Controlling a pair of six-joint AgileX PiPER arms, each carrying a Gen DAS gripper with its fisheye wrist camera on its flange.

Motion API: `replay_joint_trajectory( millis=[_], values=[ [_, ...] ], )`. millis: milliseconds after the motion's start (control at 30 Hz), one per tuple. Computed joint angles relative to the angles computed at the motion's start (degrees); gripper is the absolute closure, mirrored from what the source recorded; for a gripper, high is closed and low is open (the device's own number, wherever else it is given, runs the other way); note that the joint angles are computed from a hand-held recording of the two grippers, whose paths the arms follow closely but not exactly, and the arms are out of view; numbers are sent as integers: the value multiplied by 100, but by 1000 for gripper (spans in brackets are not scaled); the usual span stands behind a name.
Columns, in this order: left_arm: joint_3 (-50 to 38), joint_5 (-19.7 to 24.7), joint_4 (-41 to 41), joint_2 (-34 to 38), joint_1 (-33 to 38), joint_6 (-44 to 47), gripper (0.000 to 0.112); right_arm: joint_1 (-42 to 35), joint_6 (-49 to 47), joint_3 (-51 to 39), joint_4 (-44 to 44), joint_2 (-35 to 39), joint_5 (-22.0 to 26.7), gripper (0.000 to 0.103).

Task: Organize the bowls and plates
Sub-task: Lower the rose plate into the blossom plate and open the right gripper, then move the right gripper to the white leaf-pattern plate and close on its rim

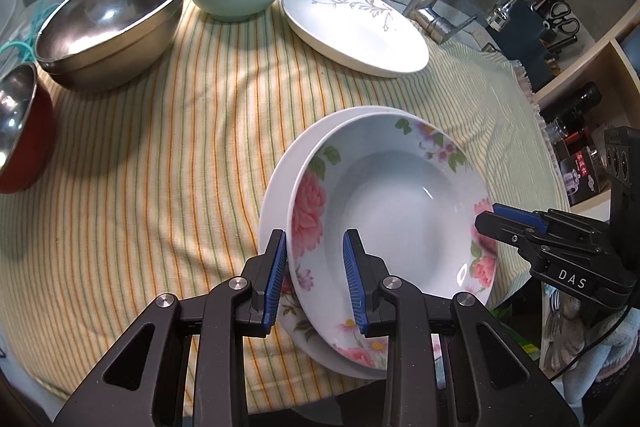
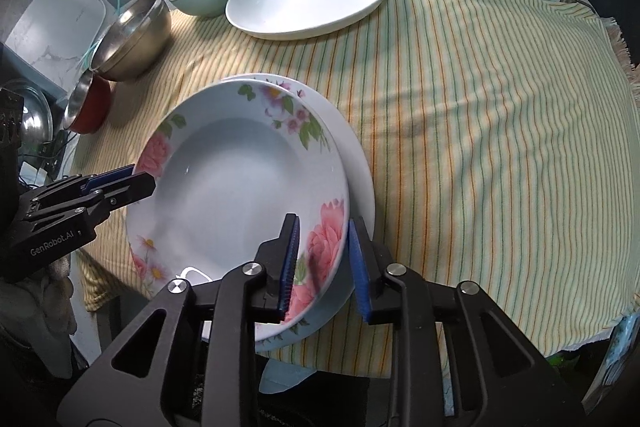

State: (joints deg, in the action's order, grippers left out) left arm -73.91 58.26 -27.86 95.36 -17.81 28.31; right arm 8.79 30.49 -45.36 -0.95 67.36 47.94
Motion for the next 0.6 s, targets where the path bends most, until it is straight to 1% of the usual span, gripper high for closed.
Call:
replay_joint_trajectory(
  millis=[33, 100, 133, 200, 267, 367, 433, 600],
  values=[
    [-23, 7, -7, -7, 11, 6, 85, -12, 12, -13, -15, -24, 3, 70],
    [-72, 32, -40, -14, 40, 7, 85, -98, -72, -30, 40, -96, -45, 57],
    [-114, 59, -71, -5, 62, 8, 84, -151, -123, -33, 77, -134, -75, 55],
    [-203, 95, -159, 28, 105, 29, 76, -308, -260, -31, 187, -201, -170, 45],
    [-318, 149, -265, 89, 150, 56, 74, -540, -502, -39, 391, -239, -251, 41],
    [-530, 179, -323, 221, 170, -18, 71, -994, -1070, -110, 856, -219, -343, 40],
    [-726, 199, -334, 342, 164, -88, 71, -1240, -1332, -167, 1022, -185, -407, 36],
    [-1162, 178, -292, 566, 112, -276, 71, -1924, -2142, -377, 1513, 19, -460, 35]
  ],
)
